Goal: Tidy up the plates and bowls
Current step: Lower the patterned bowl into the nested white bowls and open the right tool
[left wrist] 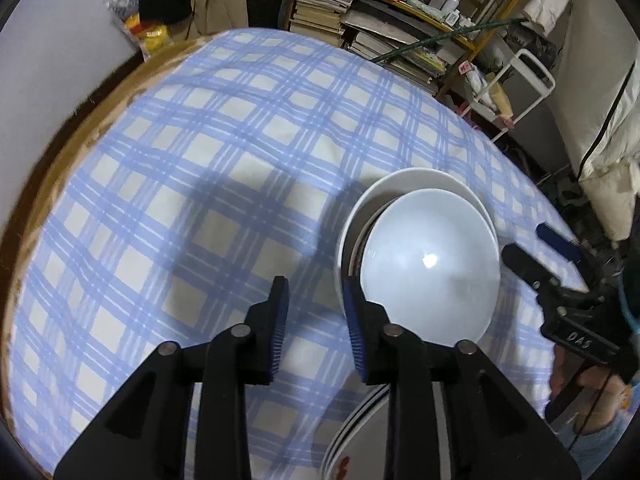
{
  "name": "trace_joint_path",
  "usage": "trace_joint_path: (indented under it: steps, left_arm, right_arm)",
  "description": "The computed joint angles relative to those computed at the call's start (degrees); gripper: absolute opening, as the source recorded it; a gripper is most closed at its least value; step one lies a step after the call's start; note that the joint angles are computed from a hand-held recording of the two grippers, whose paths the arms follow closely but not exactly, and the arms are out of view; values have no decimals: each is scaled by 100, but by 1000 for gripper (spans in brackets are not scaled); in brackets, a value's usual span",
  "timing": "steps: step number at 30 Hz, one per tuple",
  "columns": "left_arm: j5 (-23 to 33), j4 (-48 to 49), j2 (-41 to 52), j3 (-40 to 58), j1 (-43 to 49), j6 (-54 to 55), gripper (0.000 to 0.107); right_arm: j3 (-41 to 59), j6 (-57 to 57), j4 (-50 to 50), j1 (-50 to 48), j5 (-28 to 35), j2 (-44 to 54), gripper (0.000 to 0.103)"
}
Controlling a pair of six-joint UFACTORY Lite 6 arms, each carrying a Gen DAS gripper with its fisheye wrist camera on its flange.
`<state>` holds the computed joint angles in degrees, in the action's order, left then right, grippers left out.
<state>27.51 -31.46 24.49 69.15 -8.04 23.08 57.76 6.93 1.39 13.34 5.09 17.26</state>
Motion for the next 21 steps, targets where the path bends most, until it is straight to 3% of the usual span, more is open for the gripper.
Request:
trace_joint_path:
  steps: [5,11,15,18,21]
  left_arm:
    - [218,-638,248,137,180,547,28]
    - [532,-1188,548,349,402,951,28]
    - [432,-931,581,436,290,779,28]
    - [301,-589,570,476,160,475,28]
    - [405,-432,675,684,121,299,28]
  right_arm:
    - [118,-347,439,-26,146,199,99]
    - [144,410,-233,13,151,303,101]
    - [258,1458,-1179,57,271,400,103]
    - [315,987,-574,11,336,430,103]
    - [401,1148,-673,-12,481,464,103]
